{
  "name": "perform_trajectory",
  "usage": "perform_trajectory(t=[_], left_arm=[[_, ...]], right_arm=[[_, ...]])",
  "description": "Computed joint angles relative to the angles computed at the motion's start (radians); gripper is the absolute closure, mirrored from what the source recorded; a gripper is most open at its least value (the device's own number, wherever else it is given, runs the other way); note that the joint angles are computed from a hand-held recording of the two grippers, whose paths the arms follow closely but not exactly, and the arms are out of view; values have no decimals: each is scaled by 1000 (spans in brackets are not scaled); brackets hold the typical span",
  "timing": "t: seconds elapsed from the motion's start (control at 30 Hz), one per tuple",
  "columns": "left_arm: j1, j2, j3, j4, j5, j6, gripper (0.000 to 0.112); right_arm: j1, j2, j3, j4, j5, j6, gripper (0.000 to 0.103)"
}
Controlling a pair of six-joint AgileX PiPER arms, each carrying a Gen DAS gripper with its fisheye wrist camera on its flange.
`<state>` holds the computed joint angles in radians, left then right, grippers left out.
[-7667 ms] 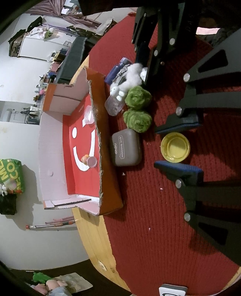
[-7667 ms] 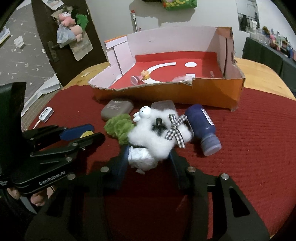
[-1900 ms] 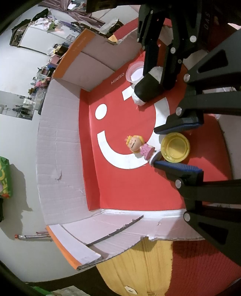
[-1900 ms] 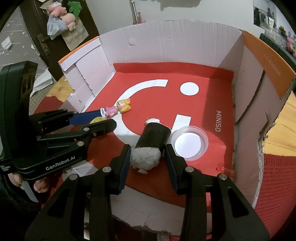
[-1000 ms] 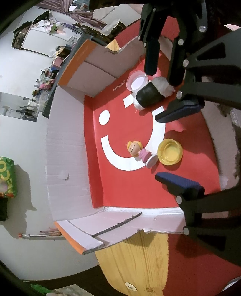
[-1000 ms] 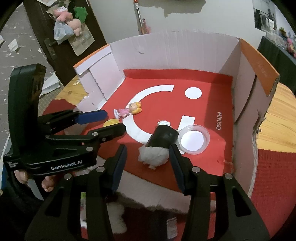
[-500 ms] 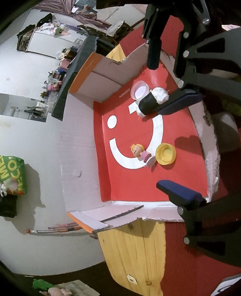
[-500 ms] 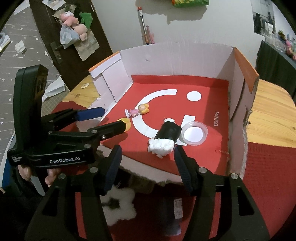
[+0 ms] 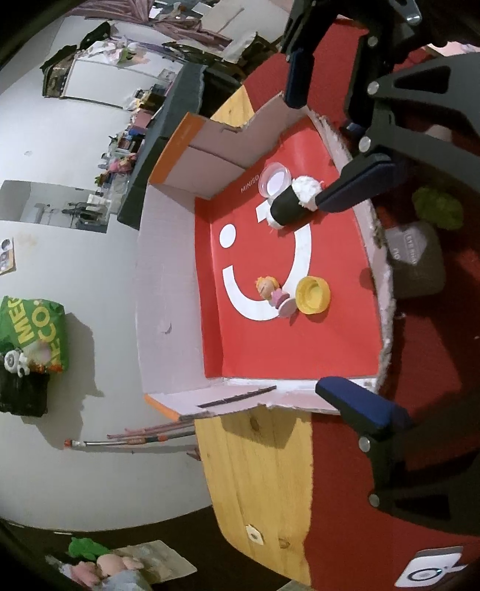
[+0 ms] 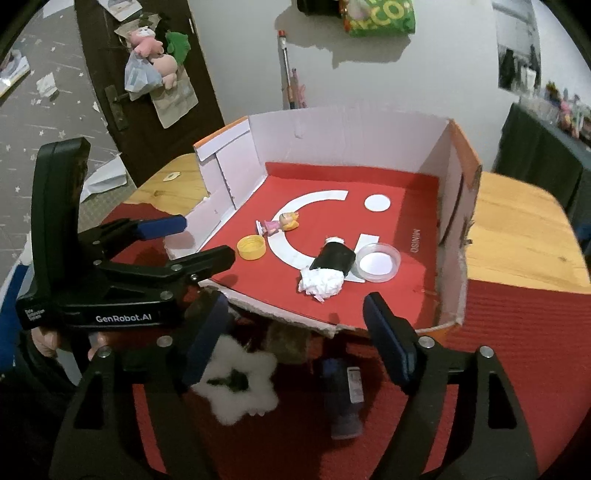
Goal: Organize objects
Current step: 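Open the right tool releasing the paper ball, then withdraw both tools from the box, then grasp the grey eye shadow compact with the left tool while the right tool grasps the blue bottle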
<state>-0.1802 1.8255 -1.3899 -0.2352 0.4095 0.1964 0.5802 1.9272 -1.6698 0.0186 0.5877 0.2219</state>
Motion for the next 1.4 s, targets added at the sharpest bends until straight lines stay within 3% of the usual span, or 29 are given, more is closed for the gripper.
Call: perform_trajectory(t=[0.33,0.67,0.93,1.13,1.4], left_arm=[[-41,-91,129,187,-92,-182,9],[-26,-149,211,154,-119,-158,9],[5,-194,321,82,-145,-107,9],[-1,-213,368,62,-156,-88,9],[-9,-234,409,49,-162,-78,9]], right_arm=[[50,-85,128,-159,-80,169,16],[67,-139,209,-225,-115,266,13],[121,-197,359,-490,-201,583,10],[144,-212,391,-579,-176,681,10],[161,-222,409,-587,-175,702,10]])
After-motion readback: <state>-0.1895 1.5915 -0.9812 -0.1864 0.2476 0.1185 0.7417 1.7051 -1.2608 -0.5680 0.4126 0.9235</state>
